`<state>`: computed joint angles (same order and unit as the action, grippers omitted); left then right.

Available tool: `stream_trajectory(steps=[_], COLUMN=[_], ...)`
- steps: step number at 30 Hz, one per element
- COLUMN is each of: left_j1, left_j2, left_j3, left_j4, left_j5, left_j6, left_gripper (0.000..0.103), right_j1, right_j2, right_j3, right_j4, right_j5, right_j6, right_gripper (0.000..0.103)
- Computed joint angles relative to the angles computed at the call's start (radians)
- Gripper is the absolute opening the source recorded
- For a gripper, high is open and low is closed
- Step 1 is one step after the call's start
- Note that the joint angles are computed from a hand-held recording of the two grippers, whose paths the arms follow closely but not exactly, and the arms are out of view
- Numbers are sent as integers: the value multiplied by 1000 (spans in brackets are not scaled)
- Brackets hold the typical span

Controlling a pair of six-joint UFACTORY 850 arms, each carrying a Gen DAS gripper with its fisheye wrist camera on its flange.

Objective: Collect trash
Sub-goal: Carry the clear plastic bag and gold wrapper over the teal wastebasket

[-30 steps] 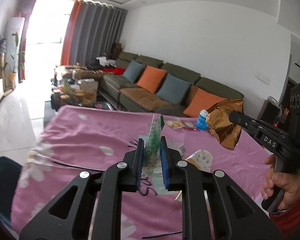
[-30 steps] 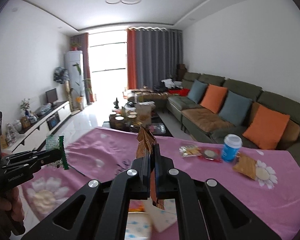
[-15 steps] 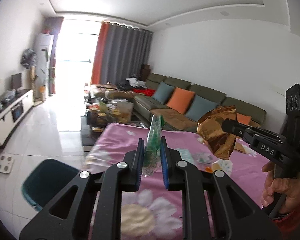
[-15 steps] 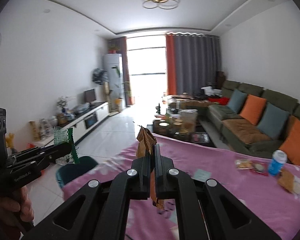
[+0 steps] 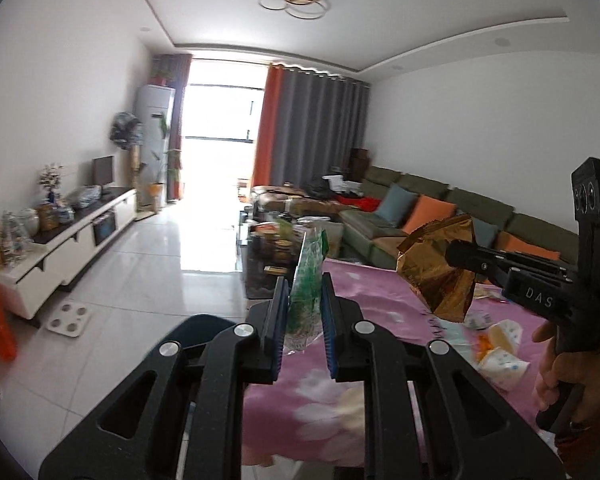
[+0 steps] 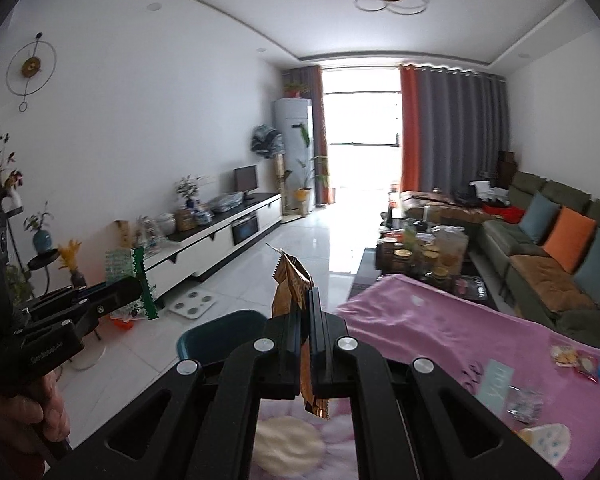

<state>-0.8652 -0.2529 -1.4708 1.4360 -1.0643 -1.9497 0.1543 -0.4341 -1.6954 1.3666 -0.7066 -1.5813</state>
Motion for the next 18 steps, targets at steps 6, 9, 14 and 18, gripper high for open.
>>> stream_trajectory(steps=[6, 9, 14, 18], left_j1=[-15, -4, 37, 95], left_j2=[89, 122, 172, 154], left_j3=[109, 151, 223, 224], left_j4=[-49, -77, -122, -136], left_j5=[-101, -122, -115, -58], left_j6=[-19, -29, -39, -36], left_gripper=[16, 16, 16, 16], right_j1=[39, 64, 108, 134], right_j2=[-69, -96, -150, -194], right_j3=[-100, -136, -211, -272], right_j4=[-114, -165, -266, -334], right_j5=[-36, -41, -53, -58], right_j6=[107, 145, 227, 281], right_gripper=[2, 2, 2, 2])
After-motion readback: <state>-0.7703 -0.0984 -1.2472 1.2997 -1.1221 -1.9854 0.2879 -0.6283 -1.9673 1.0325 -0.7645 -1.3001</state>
